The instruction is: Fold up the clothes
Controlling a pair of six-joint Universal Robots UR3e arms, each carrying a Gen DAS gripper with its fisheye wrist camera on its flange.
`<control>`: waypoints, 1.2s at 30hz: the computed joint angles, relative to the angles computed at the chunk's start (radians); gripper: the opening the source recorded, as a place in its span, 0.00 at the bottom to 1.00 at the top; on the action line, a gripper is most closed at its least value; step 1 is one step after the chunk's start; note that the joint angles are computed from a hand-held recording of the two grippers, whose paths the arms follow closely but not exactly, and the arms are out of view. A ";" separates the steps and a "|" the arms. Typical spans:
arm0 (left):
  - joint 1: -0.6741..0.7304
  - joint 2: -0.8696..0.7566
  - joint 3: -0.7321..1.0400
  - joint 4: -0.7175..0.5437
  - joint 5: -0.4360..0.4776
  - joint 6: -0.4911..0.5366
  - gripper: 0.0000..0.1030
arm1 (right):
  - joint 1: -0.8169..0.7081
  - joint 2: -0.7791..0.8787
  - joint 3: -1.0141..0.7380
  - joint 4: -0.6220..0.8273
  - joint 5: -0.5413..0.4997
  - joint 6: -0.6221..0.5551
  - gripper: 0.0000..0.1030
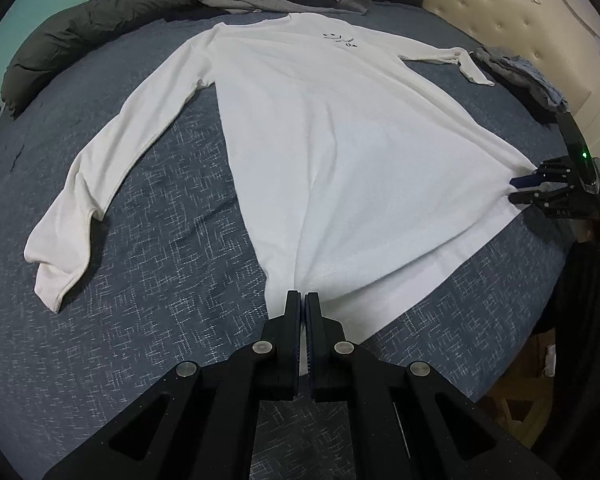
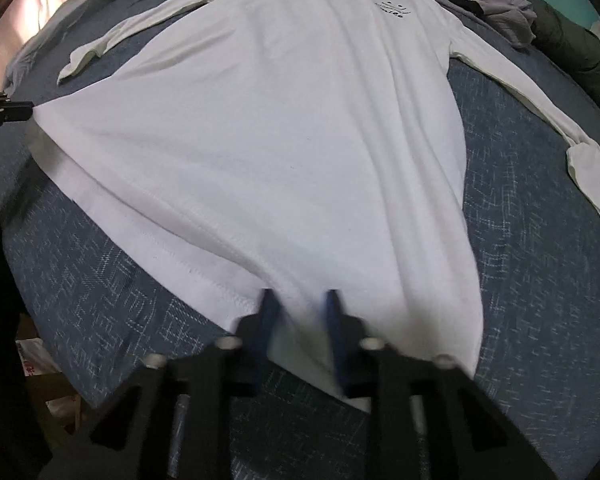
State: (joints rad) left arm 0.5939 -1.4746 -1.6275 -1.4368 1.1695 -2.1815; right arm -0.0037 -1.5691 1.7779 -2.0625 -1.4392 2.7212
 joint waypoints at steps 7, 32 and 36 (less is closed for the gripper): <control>0.033 0.027 0.023 -0.038 -0.016 0.027 0.02 | -0.072 -0.130 0.017 0.068 0.139 -0.044 0.02; 0.135 0.078 -0.027 -0.081 -0.012 0.103 0.02 | -0.249 -0.230 0.043 0.257 0.403 -0.026 0.32; 0.129 0.072 -0.032 -0.074 -0.012 0.099 0.02 | -0.368 -0.257 0.035 0.311 0.374 -0.025 0.32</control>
